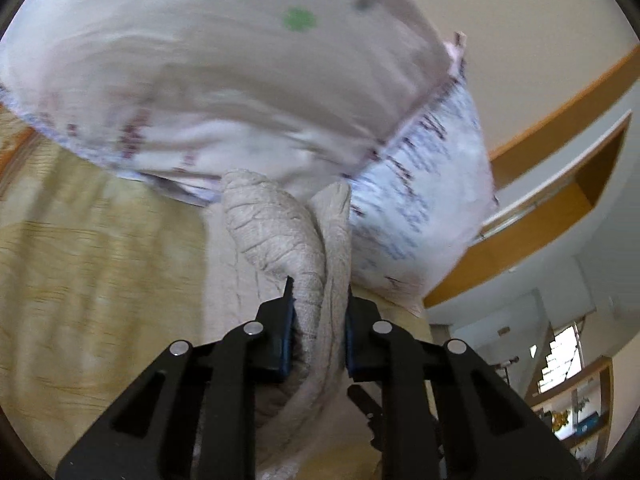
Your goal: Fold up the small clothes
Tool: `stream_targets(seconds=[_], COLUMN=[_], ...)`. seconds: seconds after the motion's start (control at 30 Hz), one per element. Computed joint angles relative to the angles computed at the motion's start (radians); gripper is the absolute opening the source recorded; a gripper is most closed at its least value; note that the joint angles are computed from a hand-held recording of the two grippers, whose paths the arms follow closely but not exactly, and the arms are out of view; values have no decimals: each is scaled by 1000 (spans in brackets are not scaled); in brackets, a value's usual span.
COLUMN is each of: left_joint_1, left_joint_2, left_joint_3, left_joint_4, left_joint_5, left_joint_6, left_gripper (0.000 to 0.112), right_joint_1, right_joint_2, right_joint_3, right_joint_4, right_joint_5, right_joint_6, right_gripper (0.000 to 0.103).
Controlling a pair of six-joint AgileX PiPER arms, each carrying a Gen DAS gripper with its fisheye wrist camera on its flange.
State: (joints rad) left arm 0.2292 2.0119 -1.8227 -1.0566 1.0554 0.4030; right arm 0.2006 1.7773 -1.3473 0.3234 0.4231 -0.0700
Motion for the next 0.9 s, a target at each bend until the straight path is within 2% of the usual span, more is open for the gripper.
stream_targets(seconds=[0.17, 0.33, 0.43, 0.5, 0.63, 0.67, 0.73, 0.77, 0.8, 0.87, 0.9], left_joint_1=[-108, -220, -324, -376, -432, -427, -397, -379, -355, -311, -290], left_joint_2=[20, 49, 106, 158, 283, 286, 251, 223, 183, 80, 24], left_joint_3=[-39, -77, -135, -178, -303, -294, -235, -195, -140, -11, 55], left_joint_4=[-14, -17, 19, 53, 96, 59, -49, -91, -137, -171, -161], left_joint_5=[-16, -58, -87, -77, -9, 4, 33, 46, 52, 10, -32], left_joint_6=[-36, -74, -117, -152, -256, -229, -108, -55, 8, 125, 174], left_gripper=[18, 18, 18, 18, 23, 27, 29, 40, 58, 70, 71], right_joint_1=[-100, -214, -277, -310, -417, -438, -485, -505, -525, -563, -573], right_joint_2=[-72, -134, -150, -143, -132, -129, -129, -127, -115, -65, -36], right_joint_3=[102, 199, 235, 240, 233, 227, 220, 214, 198, 137, 101], right_joint_4=[171, 424, 560, 611, 710, 728, 794, 819, 844, 887, 891], right_joint_5=[-37, -78, -69, -53, 73, 102, 169, 205, 251, 386, 451], right_joint_6=[-168, -422, -544, -580, -648, -662, -720, -737, -747, -744, -722], right_gripper=[86, 86, 86, 86, 86, 86, 86, 86, 86, 86, 86])
